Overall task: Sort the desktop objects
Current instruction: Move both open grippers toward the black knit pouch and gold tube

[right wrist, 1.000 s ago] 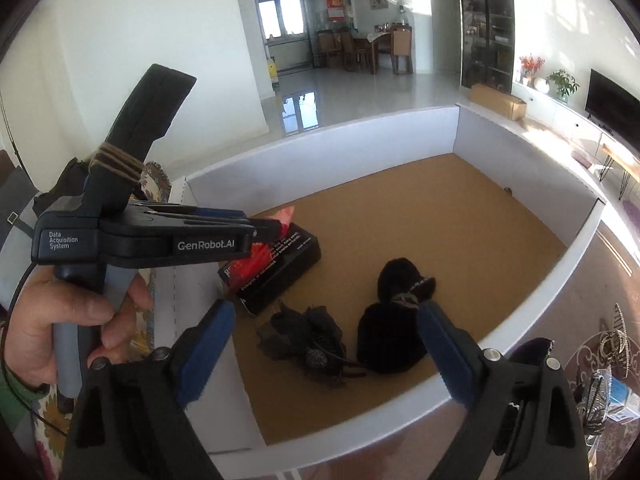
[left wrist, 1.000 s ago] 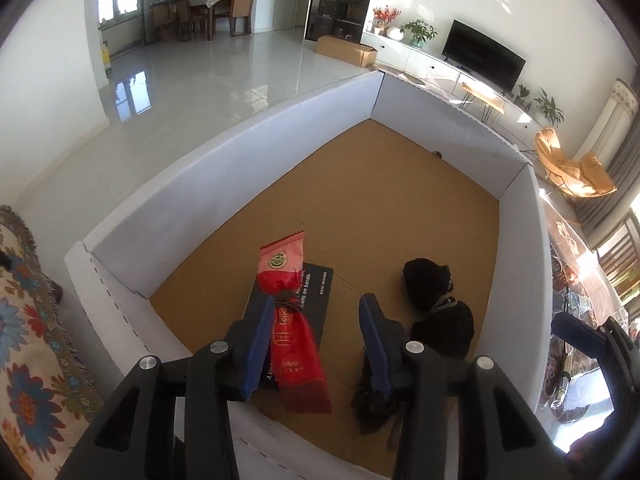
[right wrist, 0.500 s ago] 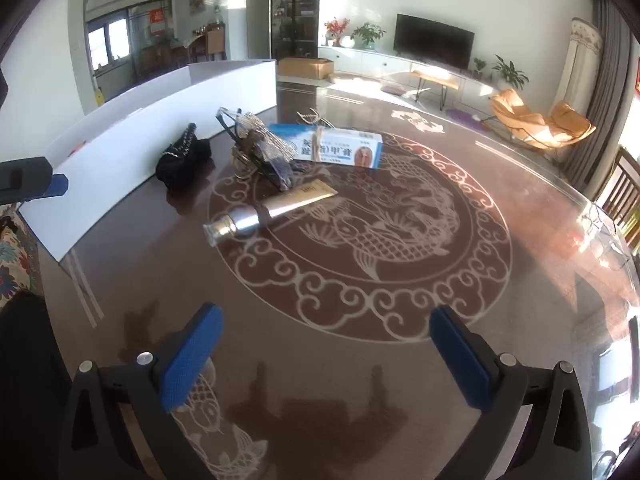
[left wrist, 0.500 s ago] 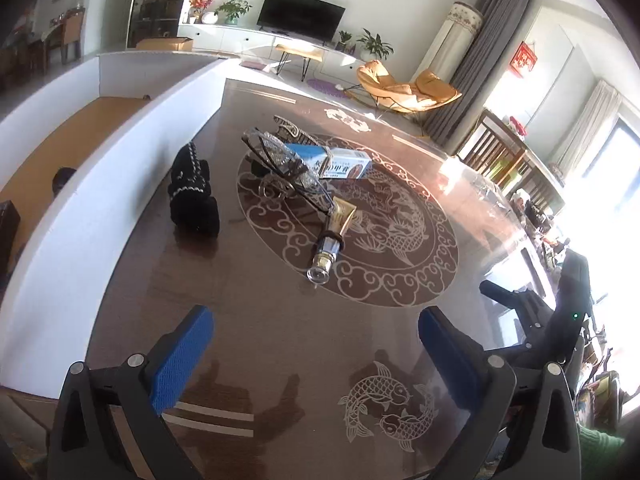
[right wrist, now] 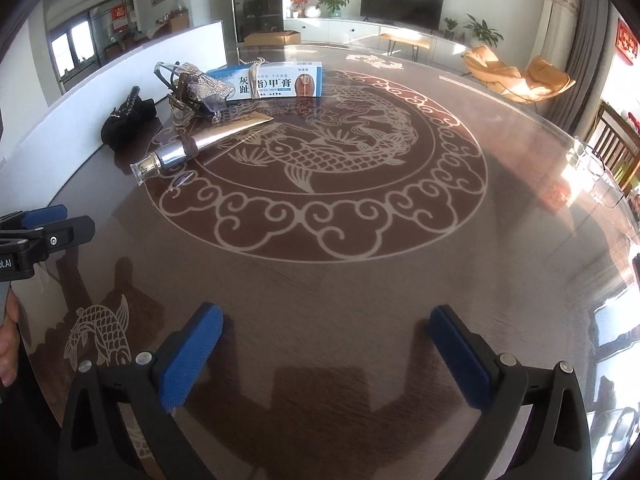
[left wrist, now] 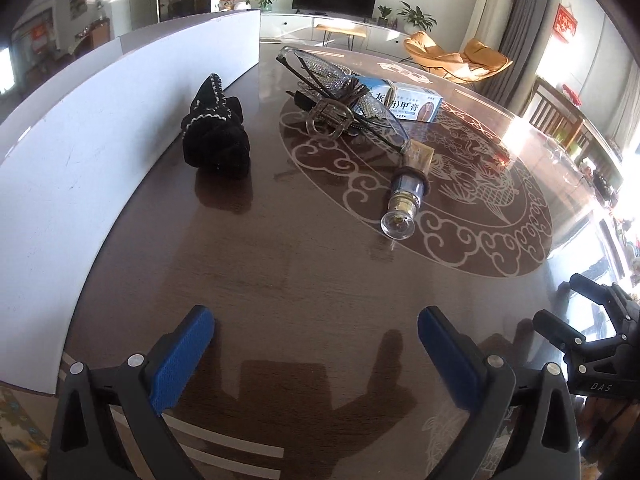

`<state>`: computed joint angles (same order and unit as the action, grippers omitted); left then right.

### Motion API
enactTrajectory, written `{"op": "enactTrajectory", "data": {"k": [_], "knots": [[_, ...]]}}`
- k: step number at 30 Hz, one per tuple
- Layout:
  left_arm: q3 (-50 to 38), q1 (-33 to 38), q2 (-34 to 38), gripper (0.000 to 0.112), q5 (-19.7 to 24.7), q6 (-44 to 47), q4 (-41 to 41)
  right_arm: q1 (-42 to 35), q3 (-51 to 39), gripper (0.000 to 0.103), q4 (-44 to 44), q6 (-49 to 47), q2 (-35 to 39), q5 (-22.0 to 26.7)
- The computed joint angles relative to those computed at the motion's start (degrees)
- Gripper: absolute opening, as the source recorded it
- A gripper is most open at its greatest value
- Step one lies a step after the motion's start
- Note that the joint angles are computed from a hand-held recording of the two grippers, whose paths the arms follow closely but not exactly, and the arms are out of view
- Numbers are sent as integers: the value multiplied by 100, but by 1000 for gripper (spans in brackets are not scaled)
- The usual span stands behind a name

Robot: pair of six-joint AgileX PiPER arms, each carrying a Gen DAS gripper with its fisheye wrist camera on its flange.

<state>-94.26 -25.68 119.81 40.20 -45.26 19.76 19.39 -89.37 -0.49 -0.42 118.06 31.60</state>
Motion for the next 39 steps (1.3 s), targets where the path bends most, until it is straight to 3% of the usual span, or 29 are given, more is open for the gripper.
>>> {"op": "enactTrajectory", "data": {"k": [8,11,14,26,39], "knots": [[72,25,-40,103,-61,-50,-4,13,42,103,-148,204,-21,-26],[-28,-28,21,103,101,-82,108,12,44,103,-151,206,-21,-28],[-408,-192,265,103,603,-110,413,10,47,103,-146,200,-22,-30],[-405,-210,256,103,691,-199,436,12,42,103,-152,210,-19,-31],[520,226,-342,103,-334,-403,-182,8,48,103,-148,206,-21,-37]]}}
